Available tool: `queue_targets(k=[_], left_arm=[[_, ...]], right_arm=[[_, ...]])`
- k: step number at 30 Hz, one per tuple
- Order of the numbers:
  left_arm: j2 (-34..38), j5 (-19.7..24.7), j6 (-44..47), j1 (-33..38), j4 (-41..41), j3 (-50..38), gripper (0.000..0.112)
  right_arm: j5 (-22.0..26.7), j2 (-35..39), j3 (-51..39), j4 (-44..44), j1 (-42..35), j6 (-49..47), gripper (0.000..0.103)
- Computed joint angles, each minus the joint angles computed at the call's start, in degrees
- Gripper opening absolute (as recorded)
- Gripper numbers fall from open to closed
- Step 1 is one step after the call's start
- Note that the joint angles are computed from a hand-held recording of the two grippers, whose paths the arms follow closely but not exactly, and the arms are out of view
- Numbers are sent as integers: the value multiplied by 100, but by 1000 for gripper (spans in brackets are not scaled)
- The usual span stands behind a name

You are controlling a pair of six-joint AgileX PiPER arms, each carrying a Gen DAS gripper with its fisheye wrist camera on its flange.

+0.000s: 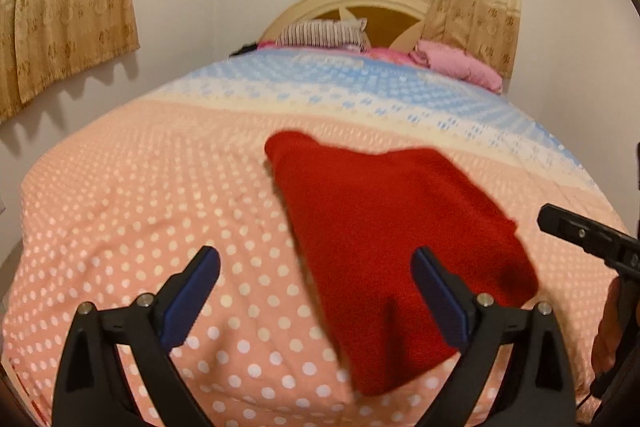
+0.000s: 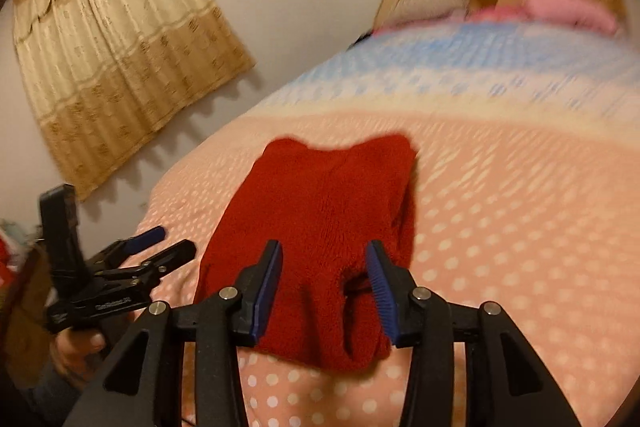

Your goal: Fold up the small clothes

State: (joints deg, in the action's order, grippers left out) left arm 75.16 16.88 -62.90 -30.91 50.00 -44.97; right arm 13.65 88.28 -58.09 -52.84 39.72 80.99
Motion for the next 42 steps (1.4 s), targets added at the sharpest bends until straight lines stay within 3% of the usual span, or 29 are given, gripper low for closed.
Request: queue_targets(k=[4,13,18,42], left_arm=[[-262,156,-223,-215,327,-24,99],[-656,179,-172,-273,354,-38,101],[-707,300,-477,-393,701,-33,101],[-675,507,-928,-638,1134,44,103]], right_arm=[[1233,-372,-143,-1318,871,1222,54],[2412,-684,-361,-1673,1688,1327,59],[2665,-726,-361,-1702,1834,1399,60],[2773,-941,-60,-1892,1989,1829,61]])
